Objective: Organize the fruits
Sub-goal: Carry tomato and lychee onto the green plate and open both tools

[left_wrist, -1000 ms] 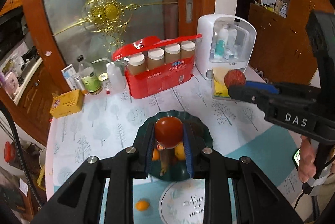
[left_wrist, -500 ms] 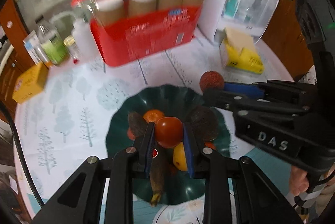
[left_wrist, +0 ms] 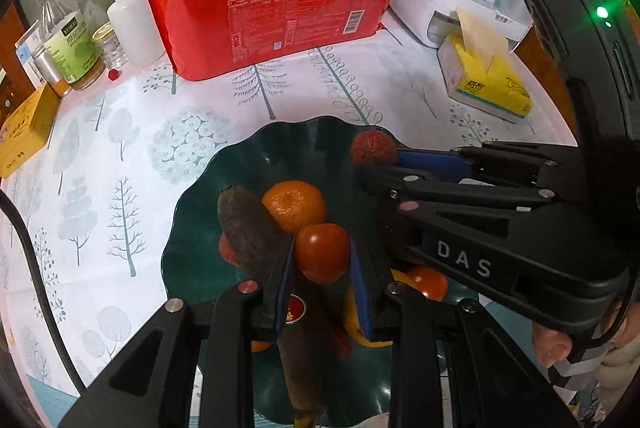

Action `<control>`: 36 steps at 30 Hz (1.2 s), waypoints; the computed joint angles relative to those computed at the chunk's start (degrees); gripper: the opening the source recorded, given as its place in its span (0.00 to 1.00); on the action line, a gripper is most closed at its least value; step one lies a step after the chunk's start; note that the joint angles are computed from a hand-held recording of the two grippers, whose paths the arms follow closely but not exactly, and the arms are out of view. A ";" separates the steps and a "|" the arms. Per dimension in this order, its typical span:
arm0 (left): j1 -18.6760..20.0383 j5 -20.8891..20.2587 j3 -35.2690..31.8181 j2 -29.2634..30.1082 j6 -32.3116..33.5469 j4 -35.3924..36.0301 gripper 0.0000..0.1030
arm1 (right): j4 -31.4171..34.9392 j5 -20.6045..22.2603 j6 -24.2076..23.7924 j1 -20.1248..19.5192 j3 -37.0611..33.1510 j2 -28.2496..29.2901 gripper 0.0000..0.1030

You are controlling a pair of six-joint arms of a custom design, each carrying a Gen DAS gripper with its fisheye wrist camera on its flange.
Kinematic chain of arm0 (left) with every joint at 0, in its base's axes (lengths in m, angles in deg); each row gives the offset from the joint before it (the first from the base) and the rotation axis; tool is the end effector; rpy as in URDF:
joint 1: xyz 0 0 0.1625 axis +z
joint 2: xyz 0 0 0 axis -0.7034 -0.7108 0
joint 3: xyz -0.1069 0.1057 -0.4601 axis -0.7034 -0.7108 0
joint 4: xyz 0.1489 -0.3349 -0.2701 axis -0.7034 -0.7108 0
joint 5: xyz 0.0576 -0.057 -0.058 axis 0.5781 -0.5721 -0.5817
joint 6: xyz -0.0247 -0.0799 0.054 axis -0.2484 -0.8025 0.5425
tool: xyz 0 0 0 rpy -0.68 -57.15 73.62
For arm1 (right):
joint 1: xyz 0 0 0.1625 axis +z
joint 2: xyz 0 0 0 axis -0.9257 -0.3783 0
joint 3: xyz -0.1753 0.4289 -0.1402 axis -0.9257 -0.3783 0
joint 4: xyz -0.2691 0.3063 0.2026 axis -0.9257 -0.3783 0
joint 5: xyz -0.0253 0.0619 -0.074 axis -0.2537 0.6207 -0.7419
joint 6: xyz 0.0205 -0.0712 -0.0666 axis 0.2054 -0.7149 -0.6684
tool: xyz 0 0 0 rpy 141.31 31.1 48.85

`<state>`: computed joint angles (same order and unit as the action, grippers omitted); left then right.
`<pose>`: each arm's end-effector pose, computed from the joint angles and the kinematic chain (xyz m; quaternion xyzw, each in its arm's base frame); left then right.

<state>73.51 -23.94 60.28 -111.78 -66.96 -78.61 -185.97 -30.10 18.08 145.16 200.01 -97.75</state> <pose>-0.3055 -0.3668 -0.0751 0.3445 0.9072 -0.0486 0.2364 0.0170 -0.3380 0.2064 0.0063 -0.9306 0.2245 0.2892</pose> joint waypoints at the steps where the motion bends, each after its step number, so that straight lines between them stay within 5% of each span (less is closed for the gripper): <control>1: 0.03 -0.05 -0.11 0.01 0.00 0.06 0.26 | 0.10 -0.15 -0.12 0.05 -0.19 0.30 0.28; 9: -1.06 0.30 0.54 -0.70 -0.52 0.46 0.31 | 0.83 0.12 -0.39 0.26 -0.48 0.41 0.32; 13: -1.79 0.29 1.29 -1.60 -1.37 -0.10 0.45 | 0.85 0.68 -0.08 0.60 0.12 -0.77 0.32; 21: -3.89 0.37 2.76 -4.36 -3.18 0.76 0.47 | 0.08 -0.55 0.51 3.69 1.52 -3.31 0.32; 36: -13.02 2.60 8.81 -14.99 -13.25 7.71 0.74 | 6.81 -3.01 6.11 11.26 6.88 -16.22 0.32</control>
<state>60.49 -21.34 69.09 -126.77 -80.22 -70.90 -179.16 -33.10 24.19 156.42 206.89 -113.97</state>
